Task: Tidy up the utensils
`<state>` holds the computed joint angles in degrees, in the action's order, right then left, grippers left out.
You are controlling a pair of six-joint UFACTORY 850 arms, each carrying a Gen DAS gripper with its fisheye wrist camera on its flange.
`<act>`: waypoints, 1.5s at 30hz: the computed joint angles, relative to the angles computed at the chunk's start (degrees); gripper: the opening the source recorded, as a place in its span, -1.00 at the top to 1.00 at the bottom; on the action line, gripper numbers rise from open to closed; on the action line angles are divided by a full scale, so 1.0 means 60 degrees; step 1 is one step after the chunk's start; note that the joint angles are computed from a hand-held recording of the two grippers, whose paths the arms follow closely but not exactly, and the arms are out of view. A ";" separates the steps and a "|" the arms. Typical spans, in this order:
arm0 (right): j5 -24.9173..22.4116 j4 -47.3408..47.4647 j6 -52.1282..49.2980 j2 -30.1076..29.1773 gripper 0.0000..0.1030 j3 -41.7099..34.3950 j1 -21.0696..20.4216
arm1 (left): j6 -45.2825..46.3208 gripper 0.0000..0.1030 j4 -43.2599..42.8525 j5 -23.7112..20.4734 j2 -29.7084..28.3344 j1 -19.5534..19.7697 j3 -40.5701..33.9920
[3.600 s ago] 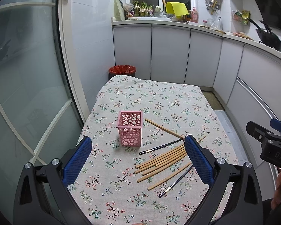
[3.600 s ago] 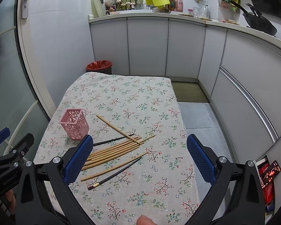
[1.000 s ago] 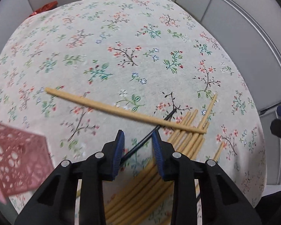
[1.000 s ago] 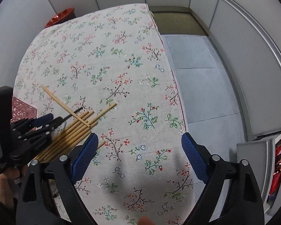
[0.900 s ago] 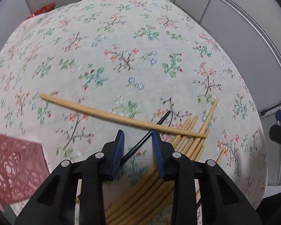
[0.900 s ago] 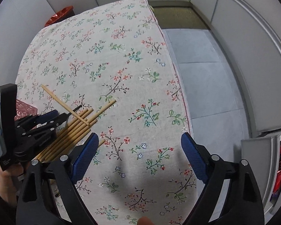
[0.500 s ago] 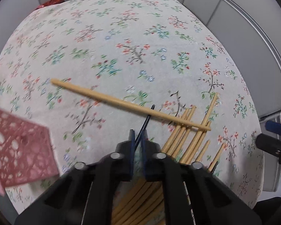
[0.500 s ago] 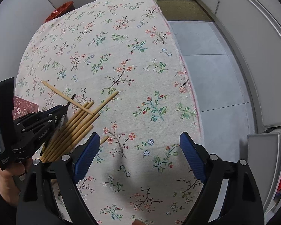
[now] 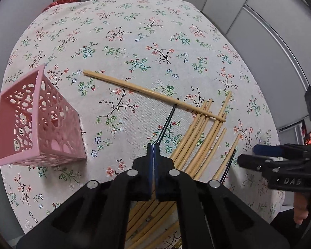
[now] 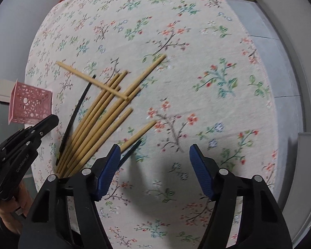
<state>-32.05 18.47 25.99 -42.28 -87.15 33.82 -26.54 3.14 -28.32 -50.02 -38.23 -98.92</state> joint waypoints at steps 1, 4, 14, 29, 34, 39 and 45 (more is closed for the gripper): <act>-0.0038 0.0124 -0.0117 -0.0029 -0.20 -0.0018 0.0015 | -0.0081 0.44 0.0150 0.0039 0.0074 -0.0010 0.0096; -0.0114 0.0059 -0.0048 -0.0098 -0.17 -0.0062 0.0044 | -0.0284 0.19 0.0565 -0.0105 -0.0215 -0.0054 -0.0291; 0.0120 -0.0181 0.0241 0.0208 -0.17 0.0349 -0.0126 | 0.0691 0.40 -0.0589 -0.0943 -0.1304 0.0166 -0.1662; 0.0230 0.0076 0.0297 -0.0151 -0.14 -0.0079 -0.0225 | -0.0078 0.87 0.0900 -0.1774 -0.2663 -0.0126 -0.3948; 0.0056 -0.0778 0.0893 -0.0258 -0.11 -0.0286 -0.0085 | -0.1256 0.89 0.2738 -0.1762 -0.1908 -0.0430 -0.2885; 0.0109 -0.0231 0.0665 -0.0325 0.03 -0.0367 -0.0121 | -0.2921 0.90 0.3967 -0.1400 -0.0727 -0.0527 -0.1257; 0.0047 -0.0903 0.1439 -0.0472 0.33 -0.0622 -0.0012 | -0.4237 0.91 0.4817 -0.0950 0.0048 -0.0666 -0.0238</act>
<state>-31.77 13.05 34.62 -45.11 -90.89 33.75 -51.96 32.05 -34.02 -49.73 -42.22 -100.35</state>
